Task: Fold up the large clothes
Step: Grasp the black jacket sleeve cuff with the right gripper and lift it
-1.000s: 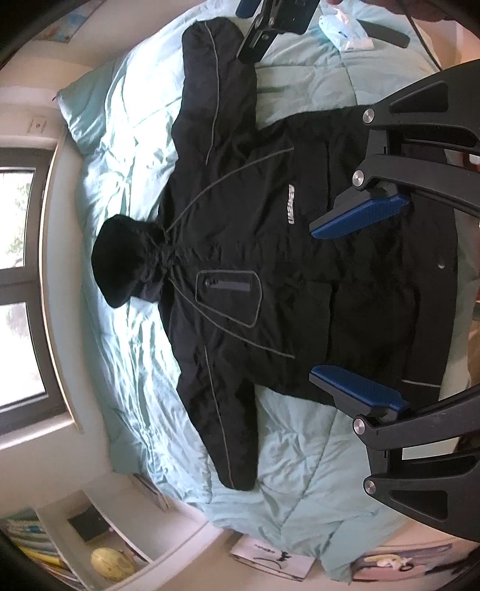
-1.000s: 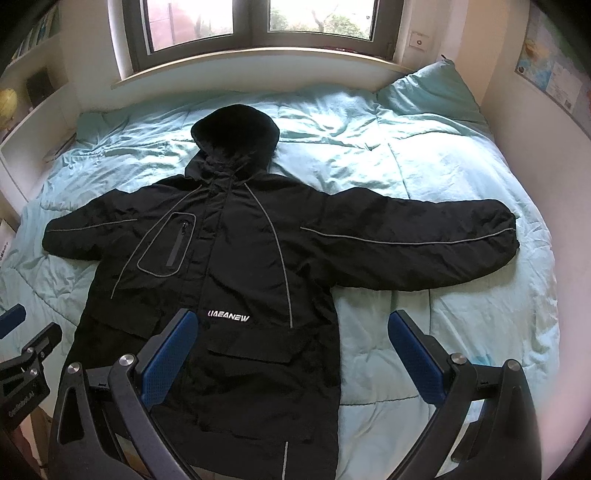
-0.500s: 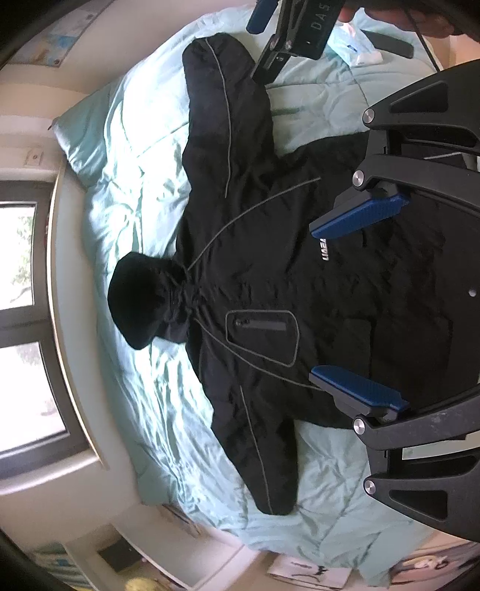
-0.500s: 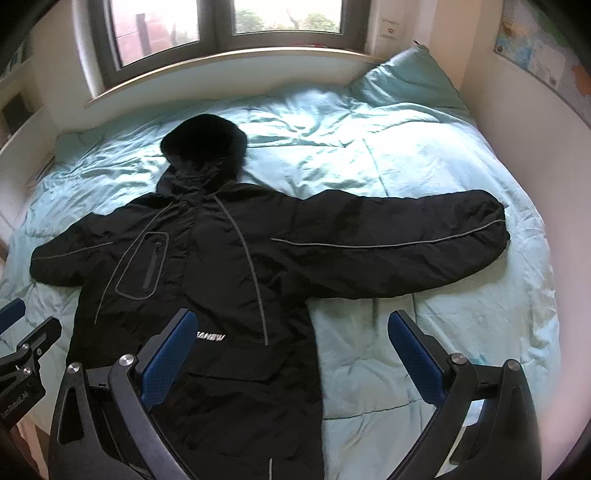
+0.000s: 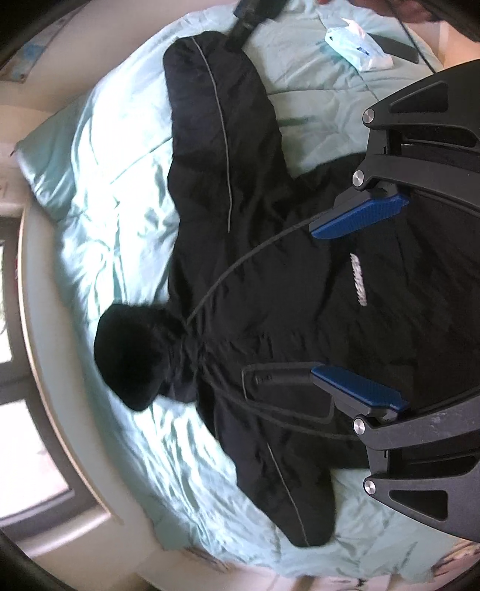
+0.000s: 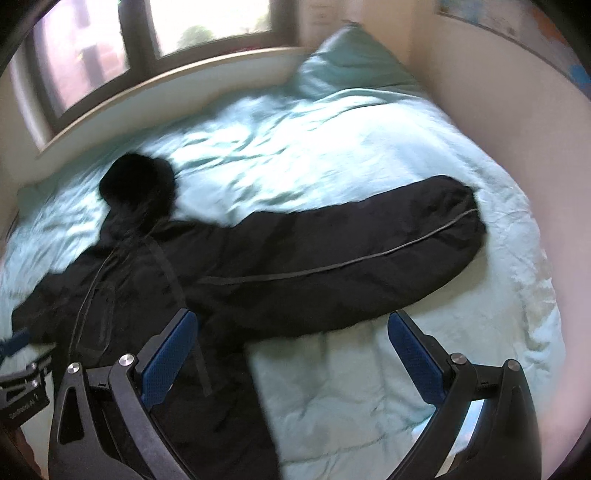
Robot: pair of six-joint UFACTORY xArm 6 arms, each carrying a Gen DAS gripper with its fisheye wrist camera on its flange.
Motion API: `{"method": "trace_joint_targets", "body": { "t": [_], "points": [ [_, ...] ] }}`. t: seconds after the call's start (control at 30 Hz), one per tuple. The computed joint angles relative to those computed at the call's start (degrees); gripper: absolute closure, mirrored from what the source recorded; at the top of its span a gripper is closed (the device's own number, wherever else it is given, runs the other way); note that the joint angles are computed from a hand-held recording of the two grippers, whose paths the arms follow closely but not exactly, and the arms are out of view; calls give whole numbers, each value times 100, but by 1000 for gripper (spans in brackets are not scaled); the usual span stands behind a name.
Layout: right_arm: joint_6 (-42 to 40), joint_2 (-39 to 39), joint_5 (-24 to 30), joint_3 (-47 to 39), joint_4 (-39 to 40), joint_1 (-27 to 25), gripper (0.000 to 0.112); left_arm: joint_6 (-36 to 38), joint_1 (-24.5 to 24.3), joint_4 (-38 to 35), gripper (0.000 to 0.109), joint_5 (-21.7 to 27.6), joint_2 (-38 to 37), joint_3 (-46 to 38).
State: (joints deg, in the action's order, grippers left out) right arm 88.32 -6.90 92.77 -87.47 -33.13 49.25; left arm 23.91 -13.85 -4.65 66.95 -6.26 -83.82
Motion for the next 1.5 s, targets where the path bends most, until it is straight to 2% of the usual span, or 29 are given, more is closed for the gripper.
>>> {"method": "trace_joint_targets", "body": {
  "t": [0.1, 0.17, 0.23, 0.3, 0.43, 0.53, 0.6, 0.63, 0.67, 0.73, 0.77, 0.87, 0.9, 0.97, 1.07, 1.13, 1.2, 1.33, 1.5],
  "points": [
    [259, -849, -63, 1016, 6, -351, 11, 76, -229, -249, 36, 15, 329, -190],
    [369, -1459, -157, 1714, 28, -629, 21, 88, -421, -334, 36, 51, 601, -373],
    [422, -2184, -485, 2495, 104, -1048, 22, 89, -635, -307, 36, -11, 834, -506],
    [522, -2801, -596, 3100, 67, -1412, 22, 64, -848, -236, 36, -58, 1087, -664],
    [473, -3808, -1261, 4109, 198, -2322, 23, 20, -1178, -270, 36, 22, 1600, -1084],
    [282, -4157, -1751, 4563, 401, -2956, 23, 100, -1341, -320, 36, -48, 1930, -1296],
    [-195, -4217, -2414, 4893, 917, -3590, 23, 176, -1461, -334, 36, -178, 2206, -1452],
    [-485, -4246, -2854, 5089, 1233, -3880, 30, 217, -1503, -368, 36, -219, 2361, -1549],
    [-611, -4257, -3053, 5190, 1366, -4010, 58, 221, -1531, -376, 36, -219, 2483, -1643],
    [-695, -4242, -3040, 5132, 1282, -3891, 91, 233, -1587, -408, 36, -202, 2837, -1913],
    [-531, -4293, -3022, 5106, 1040, -3705, 96, 217, -1603, -426, 36, -190, 2971, -2022],
    [29, -4346, -2023, 4661, 19, -2689, 99, 210, -1571, -664, 36, -154, 3294, -2224],
    [172, -4351, -1713, 4589, -71, -2515, 99, 166, -1560, -720, 36, -139, 3408, -2275],
    [261, -4423, -1590, 4687, 87, -2600, 99, 9, -1573, -698, 36, -32, 3729, -2432],
    [-49, -4330, -2000, 5122, 907, -3319, 99, -195, -1678, -323, 36, -47, 4080, -2449],
    [-174, -4184, -2087, 5150, 1101, -3468, 100, -138, -1699, -264, 36, -241, 3999, -2237],
    [-185, -4038, -1957, 4918, 959, -3296, 100, -44, -1630, -415, 36, -196, 3864, -2184],
    [-222, -3690, -2135, 4344, 518, -2685, 100, 276, -1223, -1029, 36, -272, 3282, -1819],
    [-568, -2301, -3109, 3269, 368, -2168, 100, 457, -611, -1313, 36, -318, 2690, -1472]
  ]
}}
